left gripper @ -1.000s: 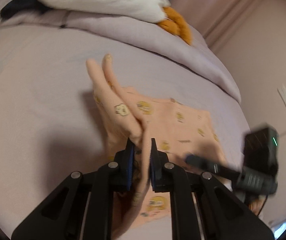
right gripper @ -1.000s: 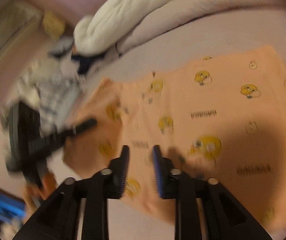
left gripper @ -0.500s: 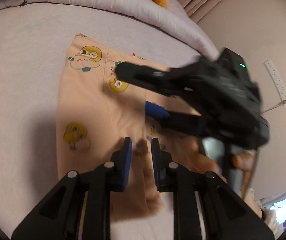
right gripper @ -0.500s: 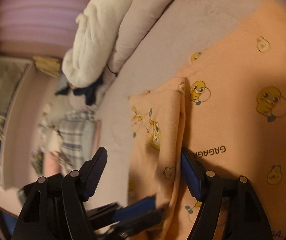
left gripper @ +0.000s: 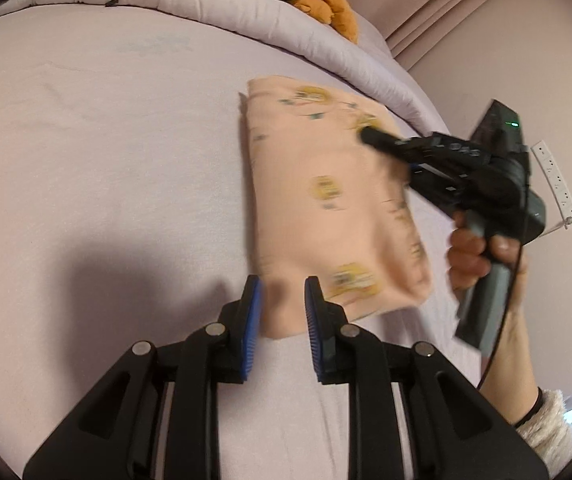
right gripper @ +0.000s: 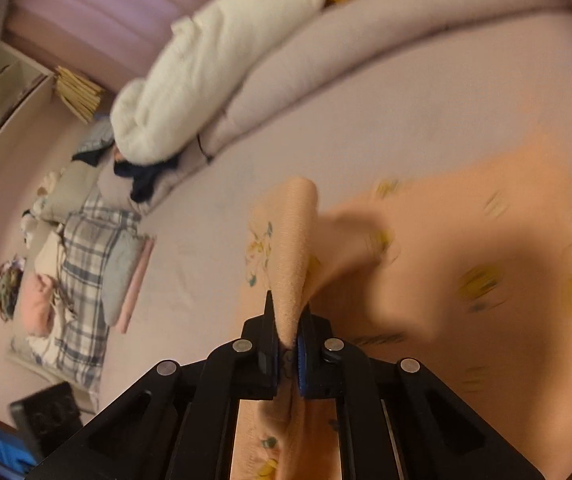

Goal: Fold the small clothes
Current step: 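Press and straighten the folded shirt with both grippers open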

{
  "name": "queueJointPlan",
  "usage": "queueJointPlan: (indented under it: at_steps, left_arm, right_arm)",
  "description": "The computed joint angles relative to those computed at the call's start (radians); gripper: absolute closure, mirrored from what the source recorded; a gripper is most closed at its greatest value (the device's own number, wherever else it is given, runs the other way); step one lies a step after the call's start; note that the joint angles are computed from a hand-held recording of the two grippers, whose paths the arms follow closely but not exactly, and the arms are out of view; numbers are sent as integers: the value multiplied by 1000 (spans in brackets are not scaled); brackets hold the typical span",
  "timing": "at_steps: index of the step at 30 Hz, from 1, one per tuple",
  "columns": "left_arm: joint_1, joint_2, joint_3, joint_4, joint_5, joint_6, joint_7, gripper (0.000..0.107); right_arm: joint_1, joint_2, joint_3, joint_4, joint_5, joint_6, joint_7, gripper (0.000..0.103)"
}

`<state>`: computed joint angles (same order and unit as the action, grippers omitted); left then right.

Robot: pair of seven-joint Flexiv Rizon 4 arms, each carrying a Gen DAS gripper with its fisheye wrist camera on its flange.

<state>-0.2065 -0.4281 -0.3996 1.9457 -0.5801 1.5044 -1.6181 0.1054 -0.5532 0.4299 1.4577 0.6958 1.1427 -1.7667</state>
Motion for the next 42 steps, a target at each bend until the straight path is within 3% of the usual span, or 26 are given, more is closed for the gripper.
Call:
queueJointPlan:
  at_steps: [4, 7, 12, 14, 16, 18, 20, 22, 23, 25, 28, 29, 33, 36, 42]
  left_arm:
    - [4, -29, -33, -31, 2, -3, 23, 86]
    - [-34, -70, -2, -99, 29, -45, 13, 86]
    - [-121, -154, 80, -257, 101, -121, -17, 86]
    - [-158, -172, 127, -304, 144, -149, -38, 86]
    - [-188, -200, 168, -367, 187, -198, -56, 86]
    - [-196, -216, 174, -390, 215, -223, -51, 86]
    - [-215, -236, 201, -421, 249, -264, -60, 86]
    - [-225, -255, 217, -444, 267, -300, -79, 86]
    - [-217, -261, 206, -440, 263, -296, -78, 86]
    - [-200, -259, 185, -418, 256, -273, -65, 86]
    - [-192, -240, 176, -387, 263, -270, -43, 86]
    - [-187, -231, 169, -371, 262, -266, -32, 86]
    - [-160, -204, 133, -316, 227, -242, -1, 86]
    - [-139, -182, 100, -283, 187, -210, 19, 86]
    - [-123, -172, 79, -277, 149, -96, 34, 86]
  right_arm:
    - [-24, 50, -46, 57, -31, 41, 2, 95]
    - [-12, 41, -100, 88, -88, 69, 79, 95]
    - [-21, -11, -116, 89, -158, 22, 160, 95]
    - [-48, -29, -85, 82, -142, 22, 161, 94]
    - [-41, -22, -86, 100, -153, 69, 166, 92]
    - [59, 17, -196, 163, -217, 162, 222, 85]
    - [113, 32, -246, 230, -354, 300, 301, 81]
    - [61, 17, -170, 205, -348, 327, 216, 81]
    - [6, -1, -98, 181, -366, 313, 185, 81]
    - [-30, -36, -45, 133, -400, 241, 169, 81]
    - [38, -86, -126, 67, -487, 113, 270, 81]
    - [64, -101, -158, 53, -513, 93, 311, 86]
    - [89, -123, -189, 53, -560, 154, 385, 88]
    - [90, -87, -191, 110, -589, 201, 410, 88]
    - [-122, 4, 93, 284, -527, 358, 152, 88]
